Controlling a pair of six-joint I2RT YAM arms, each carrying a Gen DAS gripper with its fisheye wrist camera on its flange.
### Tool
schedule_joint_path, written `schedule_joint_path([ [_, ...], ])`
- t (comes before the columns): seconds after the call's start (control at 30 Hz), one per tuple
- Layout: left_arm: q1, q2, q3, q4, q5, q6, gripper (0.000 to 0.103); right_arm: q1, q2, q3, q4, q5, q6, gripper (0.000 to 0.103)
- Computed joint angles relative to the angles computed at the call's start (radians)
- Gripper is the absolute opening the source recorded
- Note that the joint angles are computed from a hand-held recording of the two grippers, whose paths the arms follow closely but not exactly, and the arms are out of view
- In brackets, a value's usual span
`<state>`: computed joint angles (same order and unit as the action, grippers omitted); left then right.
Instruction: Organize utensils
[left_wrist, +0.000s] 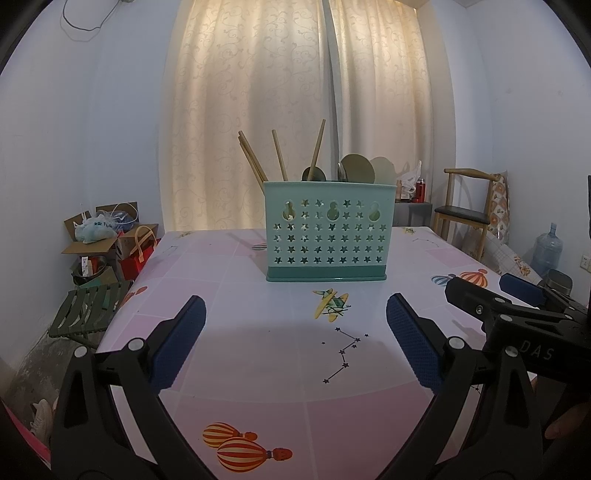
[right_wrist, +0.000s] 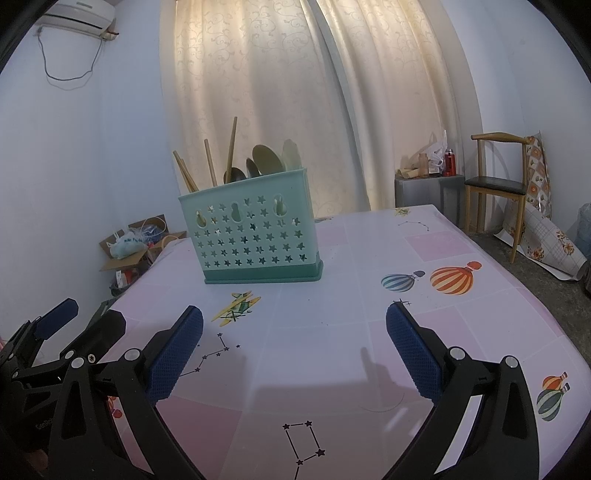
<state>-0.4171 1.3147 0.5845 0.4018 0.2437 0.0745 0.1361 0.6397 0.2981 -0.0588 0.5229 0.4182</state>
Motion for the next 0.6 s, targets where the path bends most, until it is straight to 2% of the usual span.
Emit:
schedule_joint_path([
  [0.6, 0.008, 0.000, 0.004, -0.007, 0.009, 0.002, 0.094, -0.005, -0.001, 0.002, -0.002, -0.005, -0.002, 0.097],
])
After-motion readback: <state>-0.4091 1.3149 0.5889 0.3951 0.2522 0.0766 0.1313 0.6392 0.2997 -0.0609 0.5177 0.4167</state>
